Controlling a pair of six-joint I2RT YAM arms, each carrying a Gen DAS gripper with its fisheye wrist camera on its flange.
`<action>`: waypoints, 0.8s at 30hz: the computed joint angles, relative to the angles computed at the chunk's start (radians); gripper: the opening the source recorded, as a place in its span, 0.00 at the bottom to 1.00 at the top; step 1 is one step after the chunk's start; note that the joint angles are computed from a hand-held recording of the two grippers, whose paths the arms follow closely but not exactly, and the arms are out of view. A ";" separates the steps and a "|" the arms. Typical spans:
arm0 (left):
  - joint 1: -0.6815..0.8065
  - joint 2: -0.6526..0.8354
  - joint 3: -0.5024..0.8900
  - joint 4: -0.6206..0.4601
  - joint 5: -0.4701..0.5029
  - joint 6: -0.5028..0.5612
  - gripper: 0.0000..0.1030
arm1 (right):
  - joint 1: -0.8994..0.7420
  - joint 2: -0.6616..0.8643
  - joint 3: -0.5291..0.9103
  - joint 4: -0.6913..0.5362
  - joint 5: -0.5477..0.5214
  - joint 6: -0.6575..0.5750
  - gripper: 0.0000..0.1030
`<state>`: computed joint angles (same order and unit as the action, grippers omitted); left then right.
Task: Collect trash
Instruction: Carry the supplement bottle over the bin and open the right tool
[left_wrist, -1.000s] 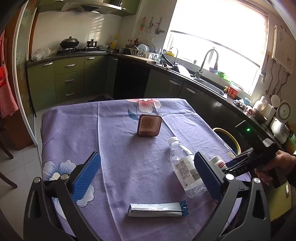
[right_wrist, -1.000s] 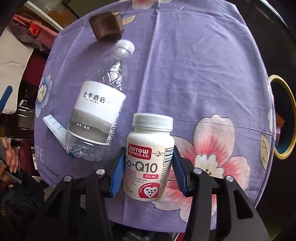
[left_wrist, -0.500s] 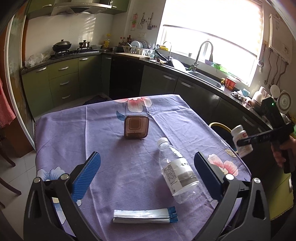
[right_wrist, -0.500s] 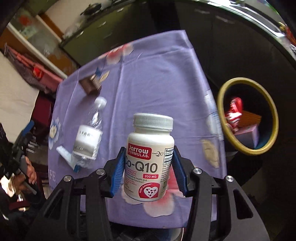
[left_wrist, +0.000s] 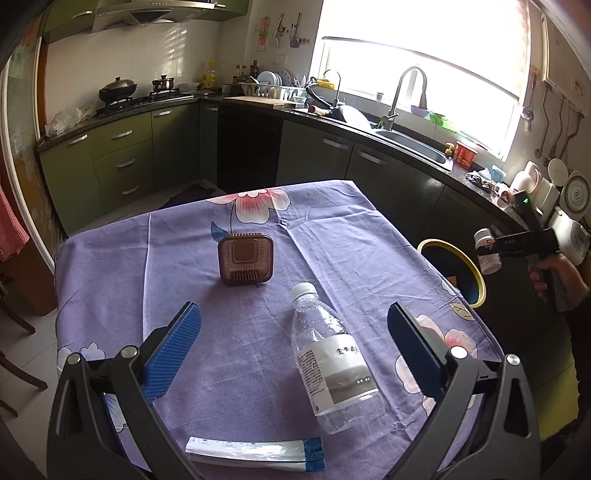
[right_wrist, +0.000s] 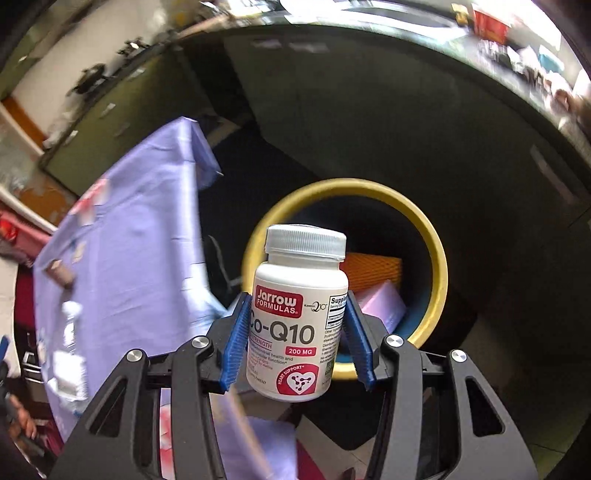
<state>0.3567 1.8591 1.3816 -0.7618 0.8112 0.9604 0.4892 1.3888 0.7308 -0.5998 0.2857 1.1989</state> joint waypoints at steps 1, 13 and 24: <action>-0.007 -0.007 -0.010 0.013 -0.007 -0.013 0.93 | -0.054 0.021 -0.031 0.046 -0.029 -0.040 0.48; -0.083 -0.083 -0.110 0.128 -0.085 -0.093 0.93 | -0.292 0.227 -0.123 0.305 -0.128 -0.210 0.62; -0.074 -0.098 -0.133 0.121 -0.089 -0.065 0.93 | -0.105 0.040 -0.117 0.175 -0.021 -0.080 0.65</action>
<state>0.2824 1.7614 1.2485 -0.6412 0.7223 0.8949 0.3843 1.4288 0.6140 -0.4248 0.2652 1.1184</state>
